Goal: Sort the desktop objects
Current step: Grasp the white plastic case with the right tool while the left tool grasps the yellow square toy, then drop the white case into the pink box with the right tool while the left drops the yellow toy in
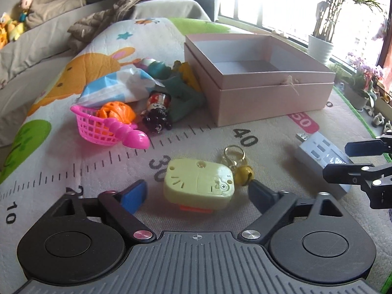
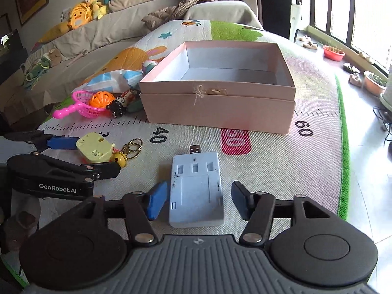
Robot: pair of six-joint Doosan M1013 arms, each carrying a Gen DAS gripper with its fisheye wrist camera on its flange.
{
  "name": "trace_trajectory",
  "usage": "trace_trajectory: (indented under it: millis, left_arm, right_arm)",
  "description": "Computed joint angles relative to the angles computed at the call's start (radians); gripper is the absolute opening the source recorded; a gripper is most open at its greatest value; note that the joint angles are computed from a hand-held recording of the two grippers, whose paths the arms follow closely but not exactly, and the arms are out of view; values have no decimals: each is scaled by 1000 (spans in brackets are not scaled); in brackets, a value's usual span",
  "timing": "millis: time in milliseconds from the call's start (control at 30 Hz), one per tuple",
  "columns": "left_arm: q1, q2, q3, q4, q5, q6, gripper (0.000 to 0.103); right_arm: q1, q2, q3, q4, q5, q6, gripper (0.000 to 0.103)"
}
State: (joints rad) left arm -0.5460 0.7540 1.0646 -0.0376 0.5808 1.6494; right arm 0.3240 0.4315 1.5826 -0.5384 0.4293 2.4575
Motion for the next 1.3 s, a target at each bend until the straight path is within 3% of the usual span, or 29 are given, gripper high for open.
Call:
trace_trajectory:
  millis: [67, 133, 200, 267, 333, 433, 500, 600, 633, 700, 733, 767, 800, 867, 933, 1000, 1100, 1233, 1300]
  left_arm:
    - [0, -2, 2, 4, -6, -3, 78]
    - [1, -7, 11, 8, -20, 1, 61]
    - [1, -18, 29, 22, -34, 4, 61]
    - [-1, -39, 64, 29, -80, 31, 61]
    - [-1, -64, 96, 5, -121, 86, 61]
    - [3, -96, 117, -130, -188, 239, 61]
    - [1, -102, 109, -206, -252, 335, 61]
    - [-6, -68, 30, -295, -301, 445, 61]
    - [-11, -47, -5, -270, -326, 428, 61]
    - [-19, 6, -98, -236, -351, 382, 63]
    - [-18, 37, -156, -235, -323, 365, 73]
    - [-17, 61, -207, -183, -280, 296, 82]
    - [-15, 74, -235, -138, -254, 233, 84]
    - [-2, 60, -202, -190, -276, 265, 99]
    - [5, 34, -134, -126, -327, 225, 100]
    - [9, 21, -92, 105, -323, 8, 100]
    - [18, 38, -104, 263, -218, -186, 100]
    - [32, 60, -130, 329, -121, -271, 100]
    - [35, 59, -121, 369, -96, -295, 100]
  right_arm:
    - [4, 7, -6, -47, 4, 28, 70]
    - [1, 18, -21, -9, 4, -27, 70]
    - [0, 32, -40, 38, 22, -89, 66]
    - [7, 39, -56, 23, 60, -120, 48]
    - [4, 28, -50, 94, 49, -219, 48]
    - [-5, -9, -28, 132, 1, -285, 47]
    - [-10, -34, -18, 14, -42, -177, 48]
    - [-20, -42, -43, -312, -57, 118, 48]
    - [-25, -33, -61, -438, -46, 222, 48]
    - [-41, -7, -104, -542, -39, 311, 48]
    - [-57, 10, -126, -546, -65, 314, 48]
    - [-72, 24, -146, -502, -89, 268, 56]
    - [-80, 38, -165, -471, -83, 247, 62]
    - [-84, 53, -179, -510, -39, 301, 67]
    - [-86, 55, -164, -543, -26, 340, 70]
    - [-89, 60, -150, -532, -13, 364, 75]
    - [-96, 89, -172, -399, 30, 291, 75]
    - [-104, 133, -219, -213, 39, 168, 77]
    - [-88, 148, -238, -277, 70, 200, 80]
